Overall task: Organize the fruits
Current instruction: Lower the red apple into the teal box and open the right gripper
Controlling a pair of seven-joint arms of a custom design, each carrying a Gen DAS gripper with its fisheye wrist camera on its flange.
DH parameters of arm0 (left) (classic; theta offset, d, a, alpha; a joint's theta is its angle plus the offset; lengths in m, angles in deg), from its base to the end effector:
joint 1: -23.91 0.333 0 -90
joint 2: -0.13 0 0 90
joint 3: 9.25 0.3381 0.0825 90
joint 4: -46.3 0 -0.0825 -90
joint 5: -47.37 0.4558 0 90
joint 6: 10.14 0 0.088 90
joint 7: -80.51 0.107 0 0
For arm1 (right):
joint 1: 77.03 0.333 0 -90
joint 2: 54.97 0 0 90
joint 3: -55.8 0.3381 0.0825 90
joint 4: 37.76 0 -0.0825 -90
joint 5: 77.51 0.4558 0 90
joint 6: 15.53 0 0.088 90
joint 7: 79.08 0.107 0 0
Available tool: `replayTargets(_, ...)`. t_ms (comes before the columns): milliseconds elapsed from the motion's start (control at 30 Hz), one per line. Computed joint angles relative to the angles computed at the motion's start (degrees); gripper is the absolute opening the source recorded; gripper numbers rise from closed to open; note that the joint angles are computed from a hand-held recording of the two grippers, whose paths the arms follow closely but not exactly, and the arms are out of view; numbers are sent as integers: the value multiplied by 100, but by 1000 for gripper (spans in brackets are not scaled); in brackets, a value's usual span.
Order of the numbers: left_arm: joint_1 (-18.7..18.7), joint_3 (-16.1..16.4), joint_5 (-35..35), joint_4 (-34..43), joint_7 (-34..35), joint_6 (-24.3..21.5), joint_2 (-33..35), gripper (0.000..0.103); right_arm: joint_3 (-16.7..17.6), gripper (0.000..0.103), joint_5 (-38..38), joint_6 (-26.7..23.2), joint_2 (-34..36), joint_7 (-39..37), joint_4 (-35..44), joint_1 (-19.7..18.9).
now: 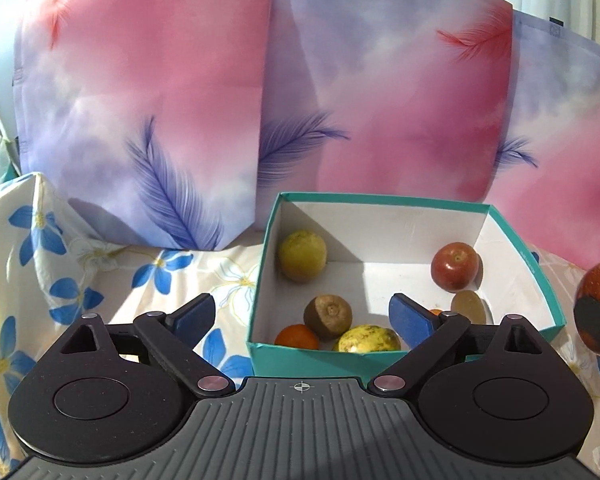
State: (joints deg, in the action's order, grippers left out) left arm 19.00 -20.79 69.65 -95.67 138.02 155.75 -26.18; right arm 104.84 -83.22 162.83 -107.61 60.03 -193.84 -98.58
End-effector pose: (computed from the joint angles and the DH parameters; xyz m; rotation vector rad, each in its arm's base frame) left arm 0.4802 -0.1735 0.5379 -1.6262 1.7549 -0.8525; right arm 0.3810 0.2325 0.5026 -1.3849 1.5656 -1.0162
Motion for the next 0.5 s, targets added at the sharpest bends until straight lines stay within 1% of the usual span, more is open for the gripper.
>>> replayTargets(67,99,-62,69,-28,-97,-67,-62,97,117,70,-31,133,194,-10,140,-214)
replayTargets(100,101,-39,72,-53,-104,-57,-83,97,201,70,-35,197,296,-20,218,-346)
replayTargets(233,56,56,24,-132,-49,-128,-149,97,660,70,-9,362,641,-77,544,-962)
replayTargets(300,38,89,-9,-175,-12,-163,-184,97,898,70,4,370,813,-130,691,-1249)
replayTargets(400,19,118,-45,-207,59,-215,-205,97,1130,70,-3,264,1116,-208,878,-1529)
replayTargets(500,18,116,-64,-227,99,-242,-215,97,1378,70,-62,218,1072,-199,971,-1800)
